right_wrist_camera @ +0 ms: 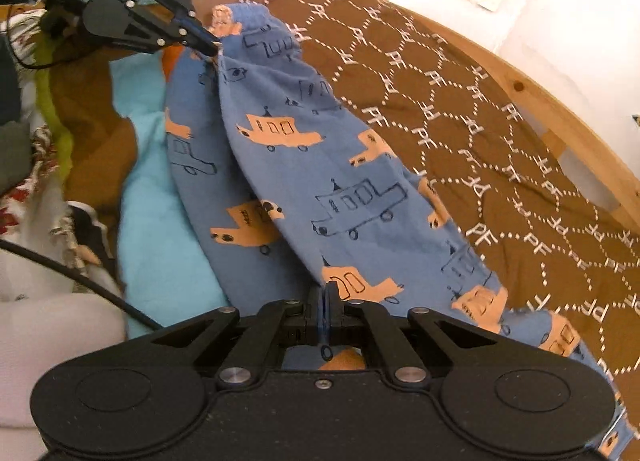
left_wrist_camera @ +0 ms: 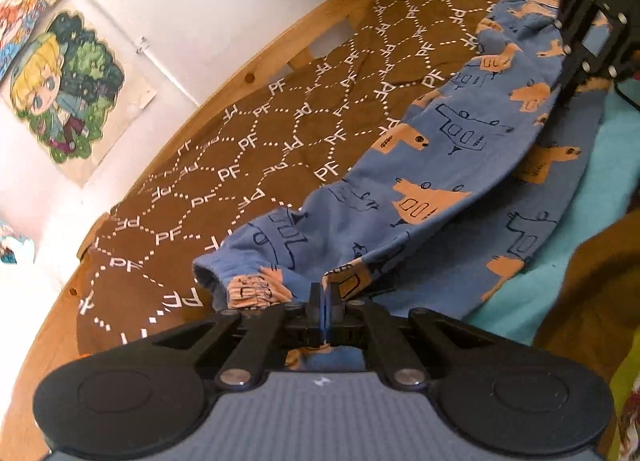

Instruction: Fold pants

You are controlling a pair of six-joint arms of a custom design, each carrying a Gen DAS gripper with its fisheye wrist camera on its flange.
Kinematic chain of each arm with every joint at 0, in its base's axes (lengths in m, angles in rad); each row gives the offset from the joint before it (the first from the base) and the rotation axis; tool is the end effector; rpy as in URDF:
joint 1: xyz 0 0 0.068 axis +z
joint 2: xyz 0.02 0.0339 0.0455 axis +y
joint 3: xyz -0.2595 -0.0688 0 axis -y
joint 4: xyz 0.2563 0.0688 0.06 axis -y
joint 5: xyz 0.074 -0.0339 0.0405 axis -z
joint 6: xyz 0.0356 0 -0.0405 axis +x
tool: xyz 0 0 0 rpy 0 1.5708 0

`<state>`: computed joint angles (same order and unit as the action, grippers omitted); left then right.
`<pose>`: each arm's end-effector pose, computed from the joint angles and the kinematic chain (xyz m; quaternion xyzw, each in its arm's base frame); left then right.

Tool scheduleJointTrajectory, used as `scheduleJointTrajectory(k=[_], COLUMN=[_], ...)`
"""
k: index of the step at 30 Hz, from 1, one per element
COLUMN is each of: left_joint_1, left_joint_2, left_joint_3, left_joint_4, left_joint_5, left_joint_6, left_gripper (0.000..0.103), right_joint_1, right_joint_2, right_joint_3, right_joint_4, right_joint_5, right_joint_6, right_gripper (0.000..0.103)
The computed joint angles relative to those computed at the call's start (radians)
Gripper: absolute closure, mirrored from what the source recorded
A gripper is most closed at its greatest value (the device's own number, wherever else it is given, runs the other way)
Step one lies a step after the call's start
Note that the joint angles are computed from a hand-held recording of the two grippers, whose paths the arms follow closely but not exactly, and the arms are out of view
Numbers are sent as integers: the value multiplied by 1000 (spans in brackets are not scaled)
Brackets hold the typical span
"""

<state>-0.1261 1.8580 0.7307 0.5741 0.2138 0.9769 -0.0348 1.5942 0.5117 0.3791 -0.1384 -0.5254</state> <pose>0.3465 -0.0515 0.0995 0.4993 0.7124 0.1150 0.4796 0.2826 -0.0049 0.1041 -0.2480 0.8711 -0.0556 0.4202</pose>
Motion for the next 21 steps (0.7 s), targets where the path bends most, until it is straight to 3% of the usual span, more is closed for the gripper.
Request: scheduleJointTrajectory(k=[6,14,19,21], left_joint_1=[18,21,43,59], left_joint_2=[-40,-24,-28,-37], left_joint_3=[-32,15,67,96], left_joint_4=[-57,-172,-289,-349], left_joint_5=[21,6,47,84], left_joint_6=[117,120,107,77], left_gripper=[103,102,94,78], right_joint_1=[-7,17,15,11], right_joint_2=[-69,-33,-22,-32], right_joint_3=[1,-1,-4,-9], right_joint_4=[-130,-114,-102,-101], right_joint_5=[-34,-11,-15,-18], right_joint_6=[-63,-58,-57,-54], right_gripper=[103,103,101,98])
